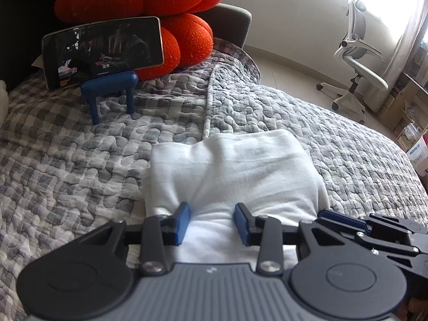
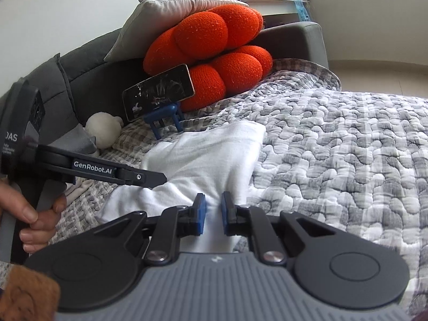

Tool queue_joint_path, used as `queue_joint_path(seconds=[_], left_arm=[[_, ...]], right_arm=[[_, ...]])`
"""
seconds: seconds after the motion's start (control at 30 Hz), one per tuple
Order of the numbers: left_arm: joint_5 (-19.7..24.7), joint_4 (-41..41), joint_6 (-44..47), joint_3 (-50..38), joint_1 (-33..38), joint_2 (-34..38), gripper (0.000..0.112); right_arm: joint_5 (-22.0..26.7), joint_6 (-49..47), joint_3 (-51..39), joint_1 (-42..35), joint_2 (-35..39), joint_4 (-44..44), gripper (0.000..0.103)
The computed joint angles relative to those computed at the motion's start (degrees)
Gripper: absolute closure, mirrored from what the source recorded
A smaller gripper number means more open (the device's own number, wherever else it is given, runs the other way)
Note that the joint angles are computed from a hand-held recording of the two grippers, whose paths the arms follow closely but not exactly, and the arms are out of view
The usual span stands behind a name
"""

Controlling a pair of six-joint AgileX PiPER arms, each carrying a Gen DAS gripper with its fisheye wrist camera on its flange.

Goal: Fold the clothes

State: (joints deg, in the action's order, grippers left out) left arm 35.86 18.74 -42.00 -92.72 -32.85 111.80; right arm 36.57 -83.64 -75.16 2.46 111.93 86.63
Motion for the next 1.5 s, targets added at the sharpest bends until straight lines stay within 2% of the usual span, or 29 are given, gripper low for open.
queue_joint_path(seconds=[0.07, 0.17, 0.37, 0.47, 0.53, 0.63, 0.67, 0.8, 0.97, 1.03, 1.07, 1.2, 1.33, 1.5], left_arm=[[2.08, -2.1, 1.58, -1.49, 0.39, 0.23, 0.073], [1.25, -1.8, -1.04, 1.19, 0.19, -1.64, 0.072], [-7.5, 14.99, -22.37, 16.73, -3.33, -9.31, 0.072], [-9.25, 24.42, -34.57, 22.74, -4.99, -12.37, 0.072], [-7.94, 24.61, -36.35, 24.12, -5.11, -13.09, 0.065], [-14.03, 26.69, -40.96, 28.96, -2.82, -15.46, 0.065], [-14.13, 28.77, -42.61, 29.43, -2.93, -15.66, 0.065], [-13.5, 30.88, -42.69, 28.24, -3.23, -13.88, 0.065], [-18.06, 34.82, -48.04, 31.11, -1.89, -14.32, 0.066], [-20.07, 36.36, -50.37, 32.41, -1.15, -14.82, 0.066], [-20.55, 36.59, -50.69, 32.64, -0.95, -14.89, 0.066], [-20.22, 36.9, -50.81, 32.45, -1.19, -14.77, 0.066], [-21.74, 38.63, -53.08, 33.55, -0.59, -15.31, 0.066], [-24.2, 37.06, -52.8, 34.47, 0.8, -15.95, 0.066]], right_arm=[[0.7, 0.12, 0.03, -0.35, 0.15, 0.32, 0.091], [1.34, 0.11, 0.0, -0.63, 0.39, 0.82, 0.091], [1.24, 0.03, 0.03, -0.51, 0.3, 0.71, 0.091], [2.53, 0.92, -0.43, -1.11, 0.76, 0.46, 0.091], [2.43, 1.01, -0.46, -1.06, 0.72, 0.34, 0.091], [1.65, 0.67, -0.14, -0.68, 0.26, 0.17, 0.091], [1.41, 0.46, 0.02, -0.56, 0.09, 0.22, 0.091], [2.29, 1.22, 1.47, -1.26, -1.18, 0.09, 0.09], [6.17, 7.66, 1.47, -3.83, -2.82, -7.14, 0.087], [7.03, 11.3, 0.73, -4.98, -2.8, -8.71, 0.063], [7.3, 12.85, 0.27, -5.52, -2.65, -9.0, 0.062], [12.15, 20.13, -5.26, -6.97, 0.99, -11.14, 0.062], [13.6, 22.43, -8.85, -5.79, 3.9, -12.33, 0.063], [13.74, 22.4, -10.86, -5.27, 5.68, -10.72, 0.062]])
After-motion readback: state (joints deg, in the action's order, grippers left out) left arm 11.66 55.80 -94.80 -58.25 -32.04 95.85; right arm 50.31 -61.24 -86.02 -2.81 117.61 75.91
